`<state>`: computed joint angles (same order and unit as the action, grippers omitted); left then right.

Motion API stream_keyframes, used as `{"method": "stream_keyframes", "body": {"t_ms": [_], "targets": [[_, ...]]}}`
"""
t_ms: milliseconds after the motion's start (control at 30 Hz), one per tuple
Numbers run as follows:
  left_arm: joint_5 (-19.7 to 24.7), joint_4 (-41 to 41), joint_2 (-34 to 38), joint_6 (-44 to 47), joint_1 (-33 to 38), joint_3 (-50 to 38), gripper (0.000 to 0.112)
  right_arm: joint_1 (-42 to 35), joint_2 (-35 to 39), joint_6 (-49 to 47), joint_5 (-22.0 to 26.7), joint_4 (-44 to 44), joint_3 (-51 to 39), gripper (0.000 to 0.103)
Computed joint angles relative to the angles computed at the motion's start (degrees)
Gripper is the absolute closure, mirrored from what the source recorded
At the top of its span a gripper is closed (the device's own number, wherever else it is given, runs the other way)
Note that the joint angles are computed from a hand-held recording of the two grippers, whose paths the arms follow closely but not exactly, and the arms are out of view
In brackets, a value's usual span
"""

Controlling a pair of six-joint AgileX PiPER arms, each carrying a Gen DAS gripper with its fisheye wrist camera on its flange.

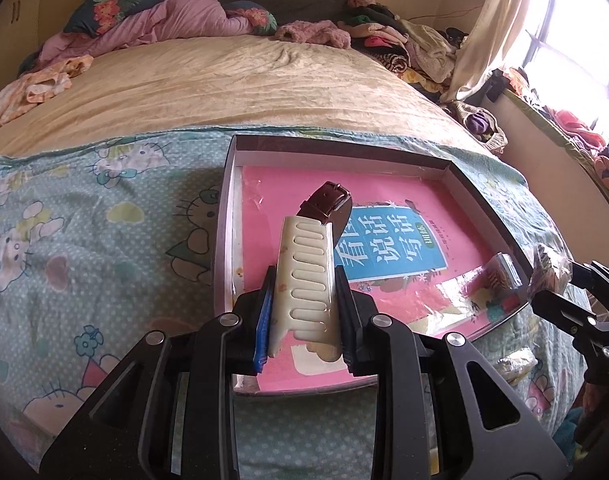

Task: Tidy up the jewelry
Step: 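Carry the hair clip and foil package into the box and open both tools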

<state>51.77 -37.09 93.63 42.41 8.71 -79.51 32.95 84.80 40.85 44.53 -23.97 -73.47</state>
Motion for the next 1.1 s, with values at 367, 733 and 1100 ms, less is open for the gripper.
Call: {"method": "stream_keyframes", "body": {"t_ms": [367, 733, 1100], "targets": [[-0.85, 1.41, 3.04, -1.88, -0.63, -2.41, 0.093, -2.65, 8.43, -6.66, -0.52, 4.78, -4.92, 0.028], [-1.36, 1.16, 4.61, -2.25, -0.74, -3.31, 0.093, -3.41, 13.03, -9.07, 0.93, 7.86, -8.64, 0.028], [-0.98, 0.99, 4.58, -2.28, -0.52, -3.67, 0.093, -3.56, 12.13, -8.65, 0.02, 8.36, -8.04, 0.019]]}}
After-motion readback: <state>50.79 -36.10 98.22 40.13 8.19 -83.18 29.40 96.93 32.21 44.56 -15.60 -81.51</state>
